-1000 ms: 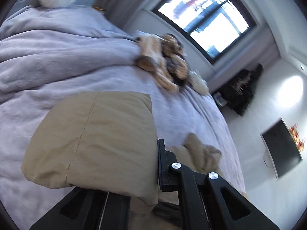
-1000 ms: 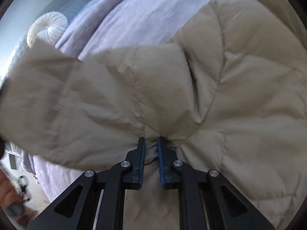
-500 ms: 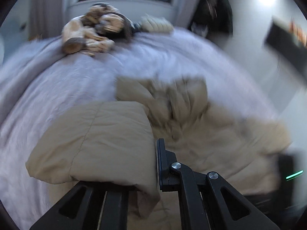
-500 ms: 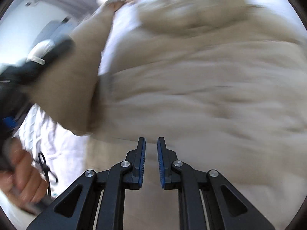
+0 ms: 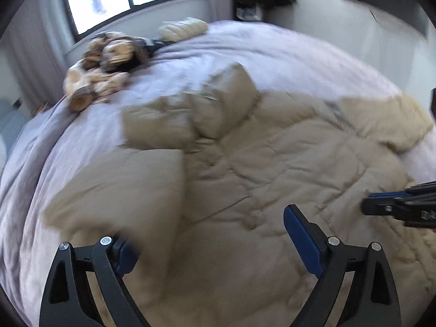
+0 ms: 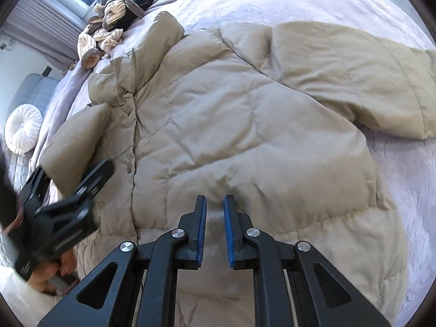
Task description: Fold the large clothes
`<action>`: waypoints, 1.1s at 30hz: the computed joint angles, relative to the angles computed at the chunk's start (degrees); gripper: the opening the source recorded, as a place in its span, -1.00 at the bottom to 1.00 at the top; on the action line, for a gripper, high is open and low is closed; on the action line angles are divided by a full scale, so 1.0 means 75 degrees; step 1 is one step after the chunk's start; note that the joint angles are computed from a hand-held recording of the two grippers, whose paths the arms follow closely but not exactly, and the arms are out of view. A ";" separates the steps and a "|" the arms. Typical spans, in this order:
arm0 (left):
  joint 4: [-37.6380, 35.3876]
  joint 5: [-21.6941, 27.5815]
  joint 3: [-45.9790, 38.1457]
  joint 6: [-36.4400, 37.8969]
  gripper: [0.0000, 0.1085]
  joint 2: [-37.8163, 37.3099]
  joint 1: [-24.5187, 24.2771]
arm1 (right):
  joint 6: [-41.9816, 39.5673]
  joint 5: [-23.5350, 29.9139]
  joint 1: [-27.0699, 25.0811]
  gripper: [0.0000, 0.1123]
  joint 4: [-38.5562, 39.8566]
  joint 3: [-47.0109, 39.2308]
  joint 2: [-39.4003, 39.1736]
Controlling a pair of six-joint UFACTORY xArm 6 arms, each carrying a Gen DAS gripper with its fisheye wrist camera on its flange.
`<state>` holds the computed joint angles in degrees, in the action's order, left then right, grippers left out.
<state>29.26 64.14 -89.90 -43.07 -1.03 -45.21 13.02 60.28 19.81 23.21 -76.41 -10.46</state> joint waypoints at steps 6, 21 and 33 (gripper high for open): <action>0.0772 0.0701 0.1919 -0.1778 0.75 -0.2274 0.0673 | -0.0480 -0.0479 0.0816 0.40 -0.0651 -0.0912 0.0285; -0.1133 0.0815 0.4705 -0.2595 0.75 -0.3970 0.2712 | -0.0583 0.0045 0.4223 0.43 -0.5994 -0.5779 0.4284; -0.1228 0.0759 0.4266 -0.2112 0.75 -0.3358 0.2664 | 0.2753 -0.0963 0.1905 -0.47 -0.2205 -0.2610 0.2326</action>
<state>20.05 69.83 -57.90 -58.91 -26.22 -25.23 33.67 53.05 34.10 6.68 -95.99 6.98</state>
